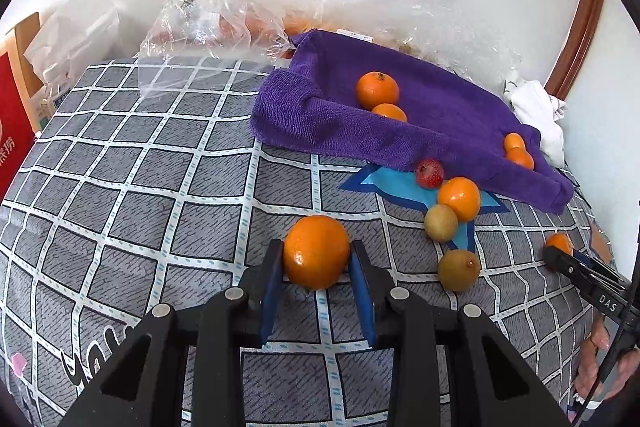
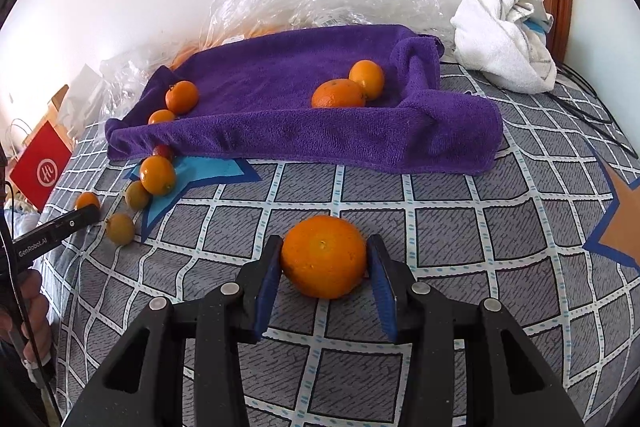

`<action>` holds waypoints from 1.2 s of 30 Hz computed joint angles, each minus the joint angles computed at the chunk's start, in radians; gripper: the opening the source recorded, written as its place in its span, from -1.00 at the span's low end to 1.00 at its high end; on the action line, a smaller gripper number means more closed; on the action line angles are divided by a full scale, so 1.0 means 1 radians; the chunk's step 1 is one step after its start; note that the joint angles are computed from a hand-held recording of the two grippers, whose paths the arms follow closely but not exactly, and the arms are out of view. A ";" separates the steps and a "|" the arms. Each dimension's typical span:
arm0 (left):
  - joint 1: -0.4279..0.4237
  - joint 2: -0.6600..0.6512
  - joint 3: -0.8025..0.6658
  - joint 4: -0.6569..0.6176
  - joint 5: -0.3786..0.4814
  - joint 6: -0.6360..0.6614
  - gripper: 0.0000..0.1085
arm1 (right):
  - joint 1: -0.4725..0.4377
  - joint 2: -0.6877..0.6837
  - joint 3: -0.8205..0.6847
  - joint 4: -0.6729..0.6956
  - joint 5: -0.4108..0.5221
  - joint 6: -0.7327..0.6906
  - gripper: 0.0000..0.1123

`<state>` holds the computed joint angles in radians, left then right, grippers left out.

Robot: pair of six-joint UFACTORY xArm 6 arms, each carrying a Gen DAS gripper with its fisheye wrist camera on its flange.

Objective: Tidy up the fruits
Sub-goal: 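Lift and carry both held oranges over the purple towel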

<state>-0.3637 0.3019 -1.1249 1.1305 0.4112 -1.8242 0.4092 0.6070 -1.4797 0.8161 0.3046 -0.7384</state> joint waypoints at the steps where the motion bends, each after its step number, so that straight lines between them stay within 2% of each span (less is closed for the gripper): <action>1: 0.002 -0.001 0.001 0.005 -0.004 -0.006 -0.43 | -0.001 0.002 -0.005 0.018 0.011 -0.018 -0.04; 6: 0.029 -0.015 0.028 0.103 -0.073 -0.122 -0.44 | 0.001 0.000 -0.003 0.032 0.007 -0.019 -0.08; 7: 0.039 -0.018 0.034 0.149 -0.100 -0.170 -0.44 | 0.002 0.000 0.000 0.021 -0.005 -0.001 -0.21; 9: 0.054 -0.025 0.044 0.228 -0.131 -0.269 -0.44 | 0.000 -0.001 0.004 0.020 -0.015 0.015 -0.28; 20: 0.048 -0.041 0.051 0.340 -0.127 -0.389 -0.44 | 0.000 -0.016 0.017 0.150 -0.025 -0.093 -0.29; 24: 0.080 -0.032 0.047 0.385 -0.199 -0.450 -0.44 | 0.003 -0.022 0.027 0.152 -0.045 -0.094 -0.29; 26: 0.092 -0.032 0.048 0.423 -0.219 -0.504 -0.44 | 0.013 -0.028 0.042 0.144 -0.091 -0.082 -0.29; 28: 0.092 -0.035 0.050 0.444 -0.217 -0.538 -0.44 | 0.018 -0.037 0.054 0.162 -0.119 -0.103 -0.29; 31: 0.078 -0.041 0.053 0.442 -0.187 -0.532 -0.44 | 0.022 -0.040 0.068 0.122 -0.157 -0.062 -0.29; 36: 0.056 -0.052 0.055 0.432 -0.145 -0.494 -0.44 | 0.013 -0.048 0.062 0.113 -0.123 -0.043 -0.29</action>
<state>-0.3078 0.2500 -1.0702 1.5621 0.2666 -2.3179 0.4225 0.5588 -1.4178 0.9290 0.1817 -0.7814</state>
